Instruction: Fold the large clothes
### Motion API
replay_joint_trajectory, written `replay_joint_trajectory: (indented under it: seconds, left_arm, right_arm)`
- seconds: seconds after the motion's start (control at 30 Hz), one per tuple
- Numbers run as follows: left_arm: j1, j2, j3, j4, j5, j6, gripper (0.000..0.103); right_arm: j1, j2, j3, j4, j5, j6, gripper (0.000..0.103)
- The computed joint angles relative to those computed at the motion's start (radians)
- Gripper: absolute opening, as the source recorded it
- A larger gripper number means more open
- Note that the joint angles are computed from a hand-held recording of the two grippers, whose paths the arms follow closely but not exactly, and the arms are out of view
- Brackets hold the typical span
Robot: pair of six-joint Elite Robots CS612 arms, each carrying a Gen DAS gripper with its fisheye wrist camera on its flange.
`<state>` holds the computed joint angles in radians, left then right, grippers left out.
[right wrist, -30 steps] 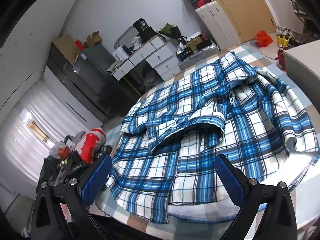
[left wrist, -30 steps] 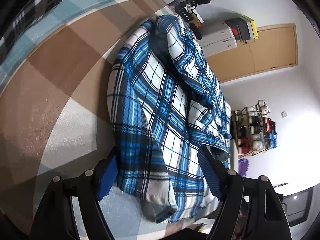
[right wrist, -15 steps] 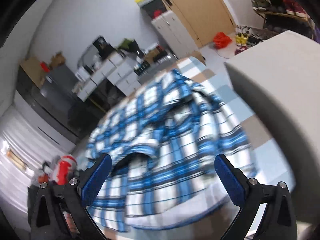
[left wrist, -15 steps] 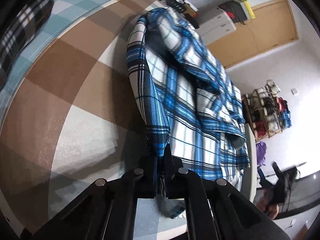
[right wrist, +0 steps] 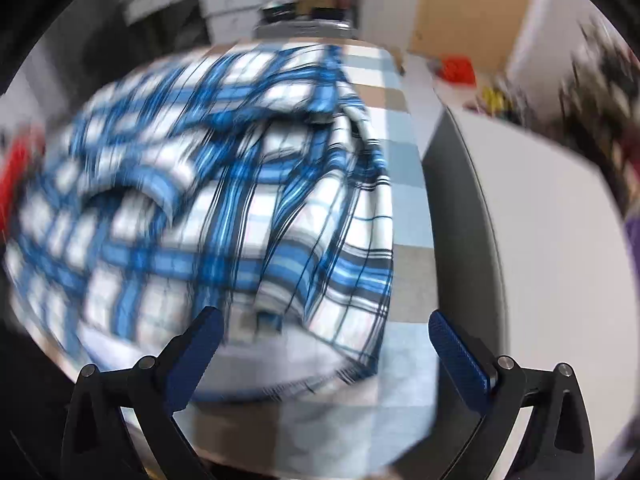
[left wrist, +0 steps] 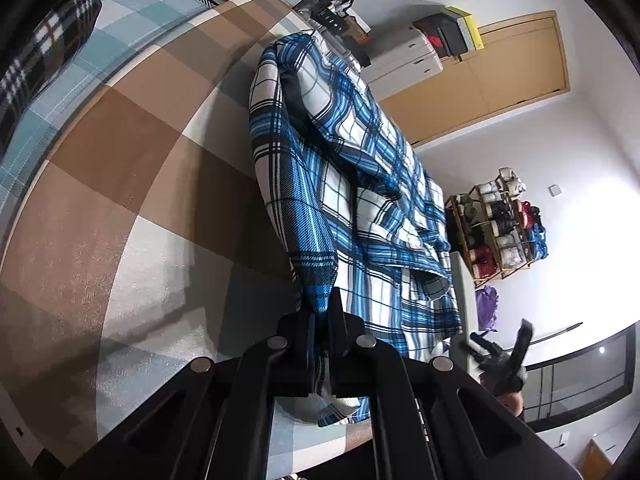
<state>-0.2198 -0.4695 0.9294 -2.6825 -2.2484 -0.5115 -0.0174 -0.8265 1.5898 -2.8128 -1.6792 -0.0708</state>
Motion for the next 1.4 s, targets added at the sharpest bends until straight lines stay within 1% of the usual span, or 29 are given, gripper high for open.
replay_joint_trajectory:
  seconds: [0.03, 0.13, 0.17, 0.2, 0.23, 0.3, 0.33, 0.37, 0.4, 0.47, 0.5, 0.53, 0.6, 0.63, 0.67, 0.77, 0.8, 0.87, 0.97, 1.03, 1.1, 1.17, 1.2, 1.23, 1.27, 1.3, 1.33, 1.37, 1.4]
  left_arm:
    - [0.0, 0.0, 0.0, -0.001, -0.001, 0.004, 0.0]
    - [-0.002, 0.001, -0.005, 0.004, -0.002, 0.014, 0.0]
    - [-0.002, 0.001, -0.005, 0.006, -0.001, 0.017, 0.0]
    - [-0.002, 0.001, -0.005, 0.008, -0.001, 0.019, 0.0]
    - [-0.002, 0.0, -0.004, 0.009, 0.0, 0.019, 0.0]
    - [0.0, 0.001, -0.004, 0.011, 0.002, 0.015, 0.0]
    - [0.001, 0.002, -0.005, 0.01, -0.001, 0.012, 0.0]
    - [0.002, 0.004, -0.008, 0.008, -0.006, 0.005, 0.0]
    - [0.003, 0.005, -0.009, 0.006, -0.009, 0.001, 0.0]
    - [0.005, 0.008, -0.012, 0.001, -0.019, -0.007, 0.0]
    - [0.005, 0.008, -0.012, 0.0, -0.022, -0.008, 0.0]
    - [0.005, 0.007, -0.011, 0.002, -0.021, -0.004, 0.0]
    - [0.004, 0.008, -0.015, 0.008, -0.025, 0.001, 0.0]
    - [0.004, 0.01, -0.018, 0.011, -0.032, 0.001, 0.0]
    - [0.003, 0.012, -0.021, 0.013, -0.036, 0.001, 0.0]
    - [0.002, 0.014, -0.025, 0.019, -0.044, 0.002, 0.0]
    - [0.001, 0.014, -0.025, 0.018, -0.044, 0.002, 0.0]
    - [0.001, 0.01, -0.02, 0.02, -0.036, 0.007, 0.0]
    - [0.002, 0.01, -0.017, 0.017, -0.034, -0.001, 0.0]
    - [0.005, 0.014, -0.021, 0.012, -0.046, -0.016, 0.0]
    - [0.006, 0.016, -0.024, 0.011, -0.055, -0.02, 0.0]
    - [0.004, 0.015, -0.025, 0.016, -0.052, -0.009, 0.0]
    - [0.004, 0.014, -0.024, 0.017, -0.049, -0.002, 0.0]
    - [0.004, 0.013, -0.023, 0.02, -0.047, 0.003, 0.0]
    - [0.004, 0.012, -0.022, 0.02, -0.044, 0.004, 0.0]
    - [0.004, 0.012, -0.022, 0.021, -0.041, -0.001, 0.0]
    - [0.004, 0.013, -0.023, 0.021, -0.041, -0.008, 0.0]
    - [0.005, 0.013, -0.023, 0.021, -0.042, -0.013, 0.0]
    - [0.006, 0.013, -0.022, 0.02, -0.039, -0.018, 0.0]
  right_arm:
    - [0.005, 0.006, 0.0, 0.001, -0.026, -0.027, 0.103]
    - [0.034, 0.05, -0.033, 0.009, -0.149, -0.087, 0.102]
    - [0.038, 0.058, -0.038, -0.001, -0.168, -0.097, 0.102]
    - [0.045, 0.074, -0.05, -0.025, -0.204, -0.121, 0.102]
    - [0.048, 0.085, -0.054, -0.064, -0.22, -0.151, 0.101]
    - [0.057, 0.099, -0.07, -0.099, -0.263, -0.182, 0.093]
    - [0.058, 0.104, -0.078, -0.1, -0.275, -0.195, 0.08]
    - [0.052, 0.101, -0.082, -0.08, -0.245, -0.202, 0.071]
    - [0.045, 0.096, -0.086, -0.055, -0.208, -0.192, 0.071]
    - [0.025, 0.073, -0.074, -0.012, -0.106, -0.16, 0.071]
    - [0.018, 0.06, -0.06, -0.017, -0.066, -0.159, 0.071]
    - [0.012, 0.044, -0.036, -0.039, -0.05, -0.169, 0.073]
    - [0.013, 0.03, -0.004, -0.087, -0.073, -0.206, 0.075]
    - [0.016, 0.025, 0.01, -0.1, -0.098, -0.231, 0.079]
    - [0.021, 0.026, 0.015, -0.102, -0.126, -0.254, 0.082]
    - [0.029, 0.049, 0.008, -0.115, -0.174, -0.319, 0.081]
    - [0.037, 0.067, -0.007, -0.116, -0.215, -0.327, 0.081]
    - [0.036, 0.077, -0.009, -0.173, -0.205, -0.333, 0.082]
    - [0.045, 0.1, -0.05, -0.157, -0.259, -0.323, 0.081]
    - [0.049, 0.115, -0.072, -0.164, -0.273, -0.327, 0.08]
    - [0.05, 0.126, -0.089, -0.181, -0.277, -0.307, 0.072]
    - [0.049, 0.122, -0.088, -0.191, -0.269, -0.243, 0.049]
    - [0.045, 0.122, -0.095, -0.18, -0.258, -0.199, 0.043]
    - [0.041, 0.121, -0.101, -0.166, -0.26, -0.149, 0.025]
    - [0.04, 0.119, -0.107, -0.149, -0.266, -0.114, 0.016]
    - [0.033, 0.116, -0.107, -0.151, -0.261, -0.076, 0.015]
    - [0.027, 0.112, -0.1, -0.177, -0.256, -0.043, 0.01]
    - [0.02, 0.104, -0.086, -0.211, -0.257, -0.01, 0.008]
    - [0.013, 0.092, -0.066, -0.252, -0.242, 0.015, 0.006]
